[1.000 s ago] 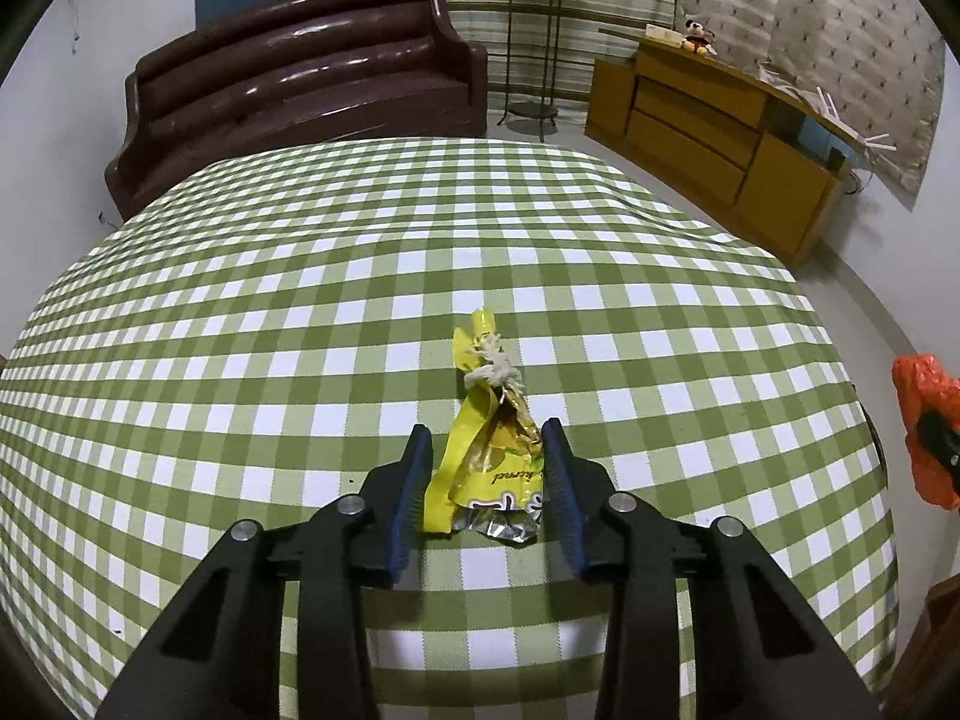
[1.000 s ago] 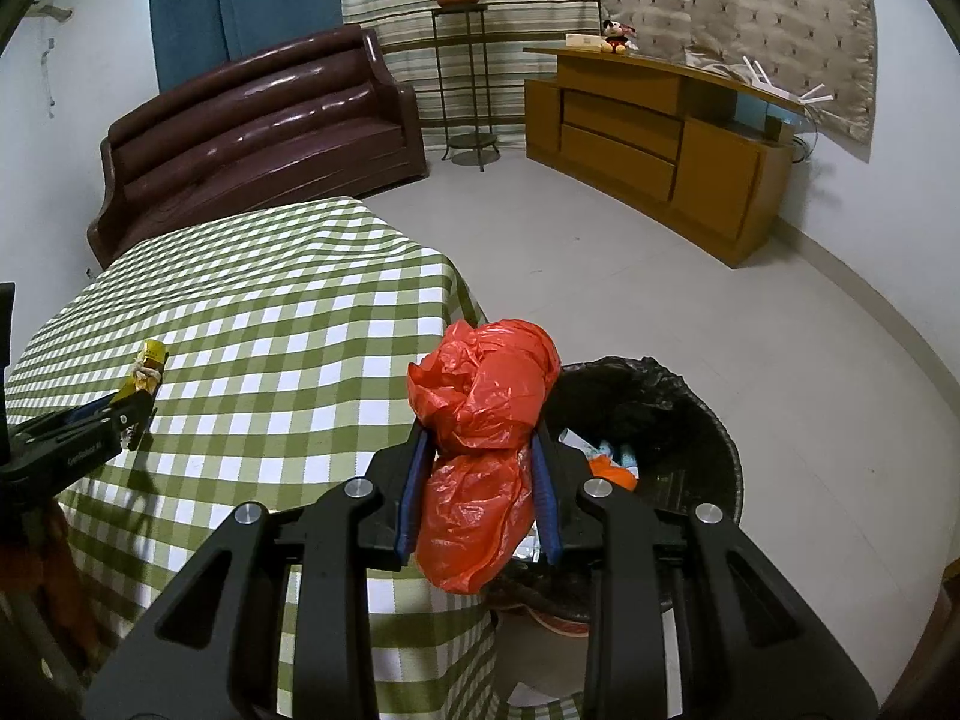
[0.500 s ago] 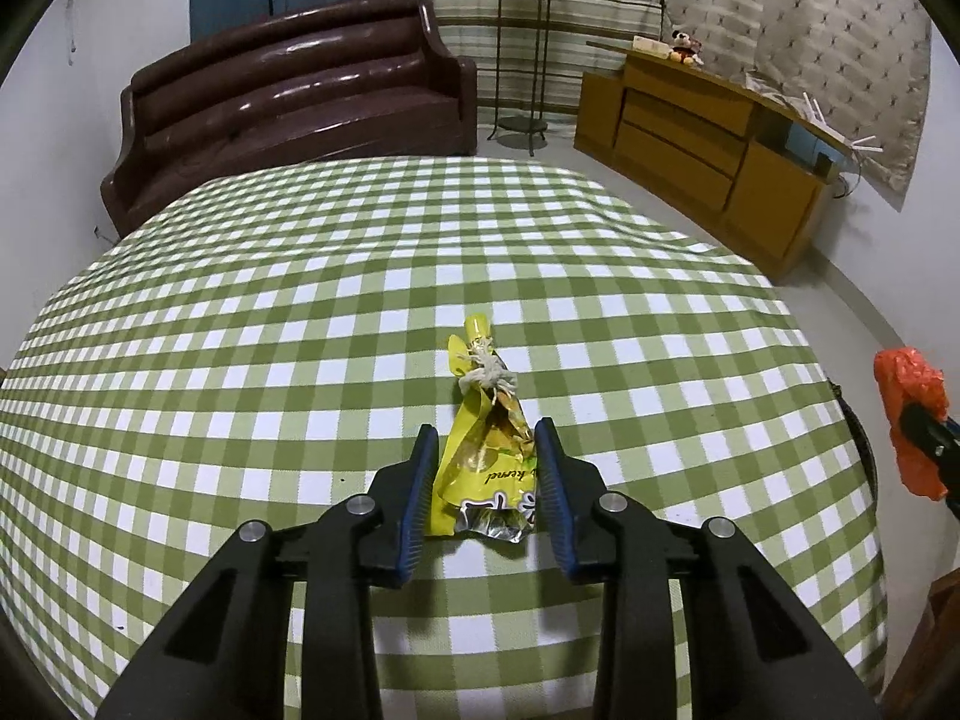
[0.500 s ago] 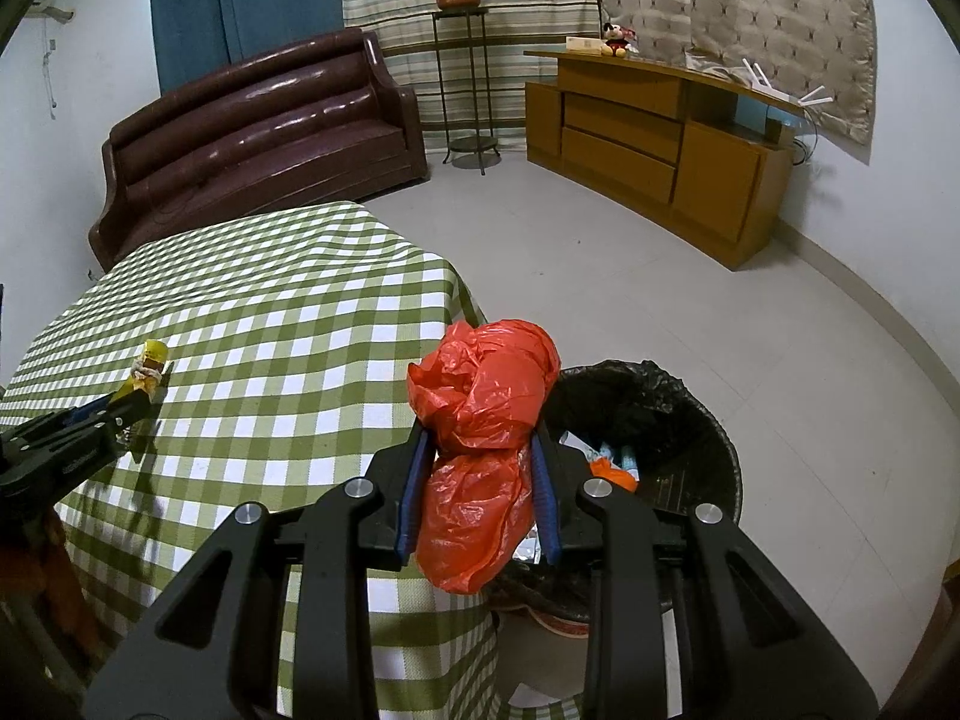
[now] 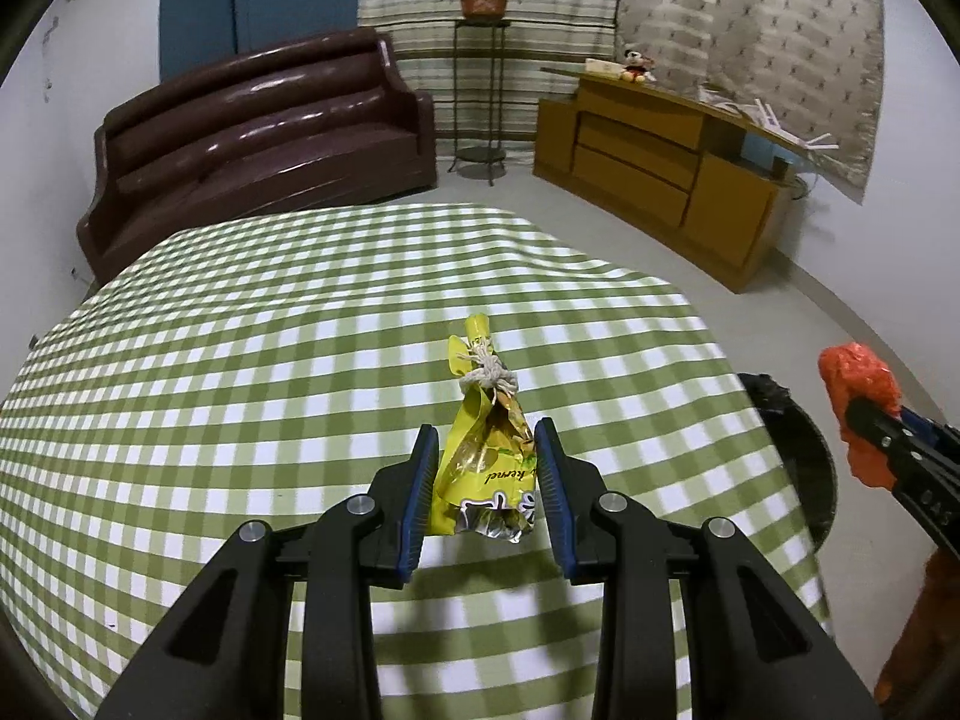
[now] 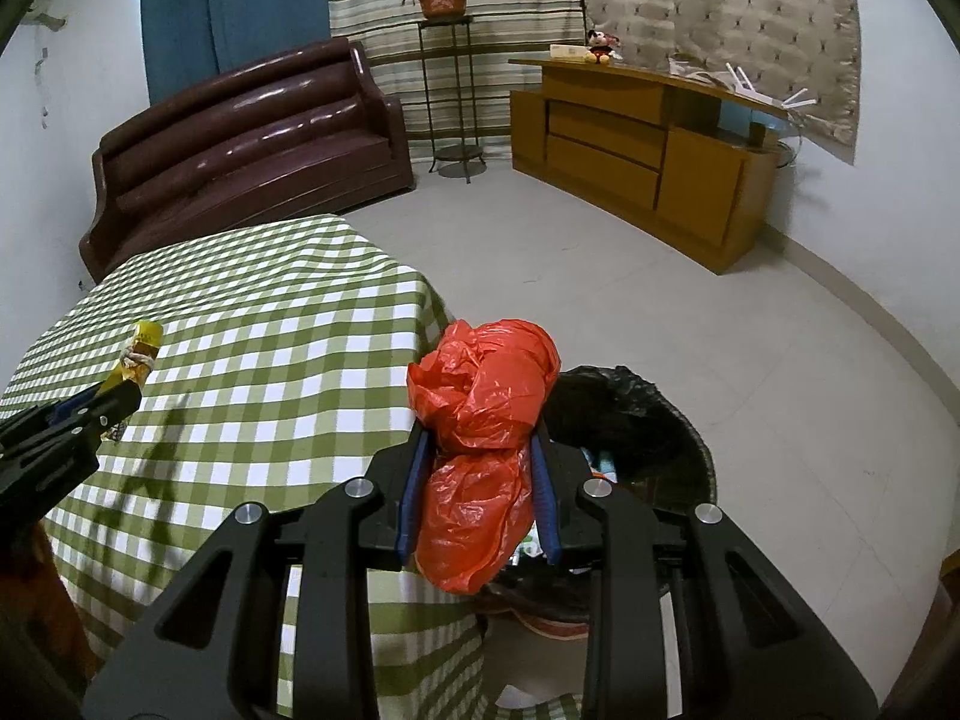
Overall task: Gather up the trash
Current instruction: 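Carry the red bag and yellow wrapper over the black bin and open both grippers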
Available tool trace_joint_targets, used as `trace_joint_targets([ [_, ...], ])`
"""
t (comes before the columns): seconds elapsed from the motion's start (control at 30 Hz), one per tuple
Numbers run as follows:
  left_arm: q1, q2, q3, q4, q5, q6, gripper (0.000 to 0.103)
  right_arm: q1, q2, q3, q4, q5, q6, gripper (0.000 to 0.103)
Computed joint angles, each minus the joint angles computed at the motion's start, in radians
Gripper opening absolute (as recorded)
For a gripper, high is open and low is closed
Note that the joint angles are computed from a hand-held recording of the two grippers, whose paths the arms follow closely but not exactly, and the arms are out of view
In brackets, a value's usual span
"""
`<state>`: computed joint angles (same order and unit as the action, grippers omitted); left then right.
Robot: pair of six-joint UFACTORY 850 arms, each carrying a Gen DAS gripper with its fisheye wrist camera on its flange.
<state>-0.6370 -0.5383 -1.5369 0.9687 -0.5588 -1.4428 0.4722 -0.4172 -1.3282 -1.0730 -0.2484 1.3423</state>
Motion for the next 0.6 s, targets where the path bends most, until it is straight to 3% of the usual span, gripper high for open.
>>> trace_joint_targets([
  [0.6, -0.072, -0.146, -0.233, -0.064, 0.032, 0.165, 0.034, -0.047, 0.061, 0.087, -0.137, -0.036, 0.157, 0.029],
])
